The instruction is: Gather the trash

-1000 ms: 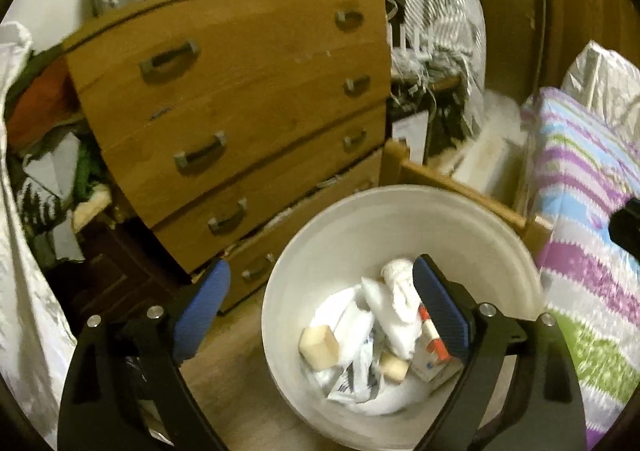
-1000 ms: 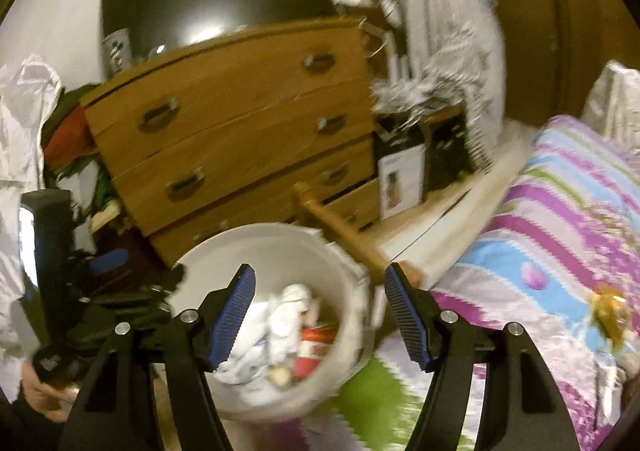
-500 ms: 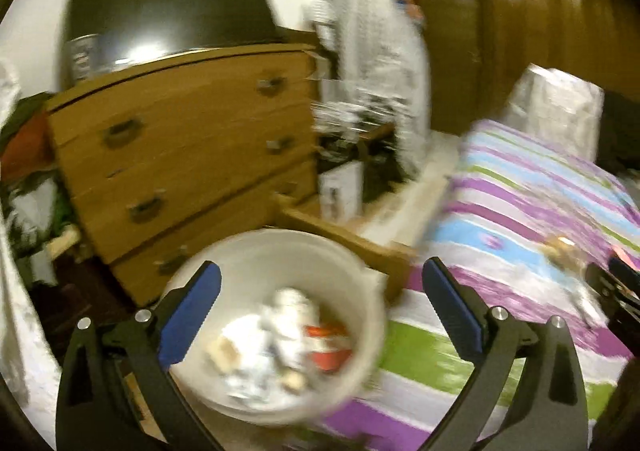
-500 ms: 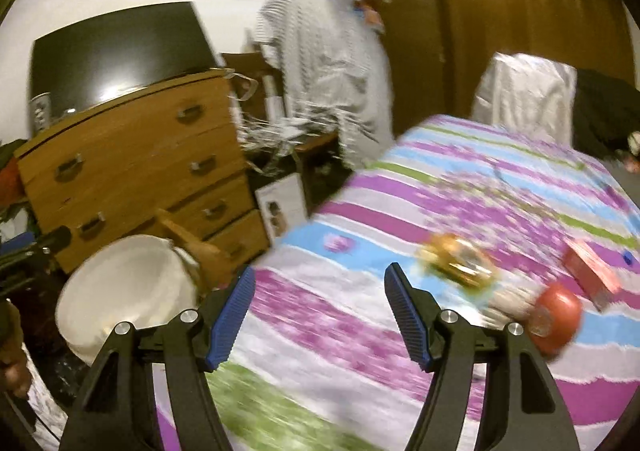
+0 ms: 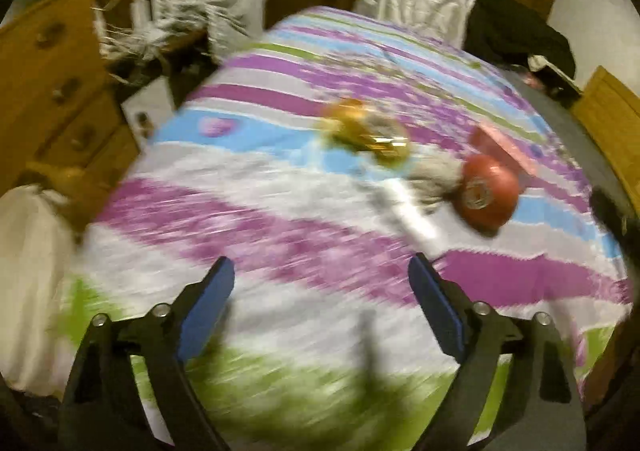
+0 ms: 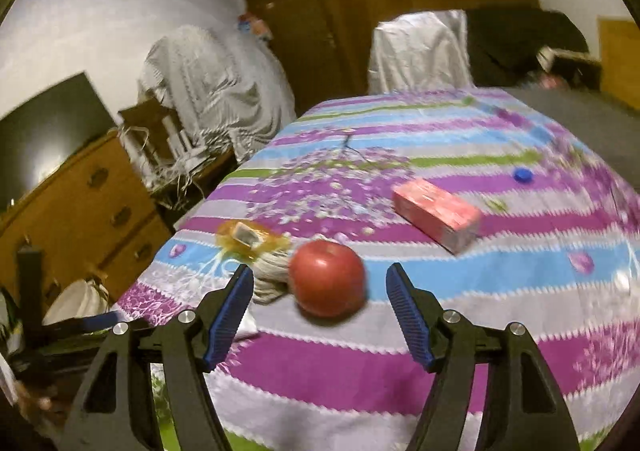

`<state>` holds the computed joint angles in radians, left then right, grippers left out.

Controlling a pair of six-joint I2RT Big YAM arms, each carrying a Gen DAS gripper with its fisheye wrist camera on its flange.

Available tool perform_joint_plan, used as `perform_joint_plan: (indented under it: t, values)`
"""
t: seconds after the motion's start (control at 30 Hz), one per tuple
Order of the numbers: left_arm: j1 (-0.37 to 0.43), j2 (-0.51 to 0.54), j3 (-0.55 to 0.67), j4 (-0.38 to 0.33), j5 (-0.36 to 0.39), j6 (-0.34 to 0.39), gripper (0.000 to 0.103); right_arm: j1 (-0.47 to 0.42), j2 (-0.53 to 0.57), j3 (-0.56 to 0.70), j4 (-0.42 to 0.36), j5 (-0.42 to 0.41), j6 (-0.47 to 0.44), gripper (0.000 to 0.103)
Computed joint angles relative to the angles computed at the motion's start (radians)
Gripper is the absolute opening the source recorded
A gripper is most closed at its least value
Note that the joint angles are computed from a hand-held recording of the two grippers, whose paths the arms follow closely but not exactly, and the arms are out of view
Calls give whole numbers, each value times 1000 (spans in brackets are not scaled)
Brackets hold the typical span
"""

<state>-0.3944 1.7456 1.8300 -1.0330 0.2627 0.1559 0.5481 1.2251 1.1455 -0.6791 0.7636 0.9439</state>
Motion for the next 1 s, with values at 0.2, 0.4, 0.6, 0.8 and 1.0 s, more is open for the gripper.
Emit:
perform_joint_plan:
  t: [0.2, 0.4, 0.6, 0.8, 1.0]
  values:
    - [-94, 162, 158, -81, -12, -88, 65, 4, -33, -86, 34, -37, 26, 70]
    - [-85, 120, 84, -16, 36, -13, 33, -18, 7, -56, 78, -90, -100, 70]
    - [16, 34, 13, -74, 96, 133, 29, -103, 151, 143, 41, -362, -495, 72]
    - [123, 39, 30, -146, 86, 231, 32, -192, 481, 599, -380, -473, -876, 74]
    - [165, 81, 74, -166, 126, 227, 48, -219, 750, 952, -724, -535, -1045, 49]
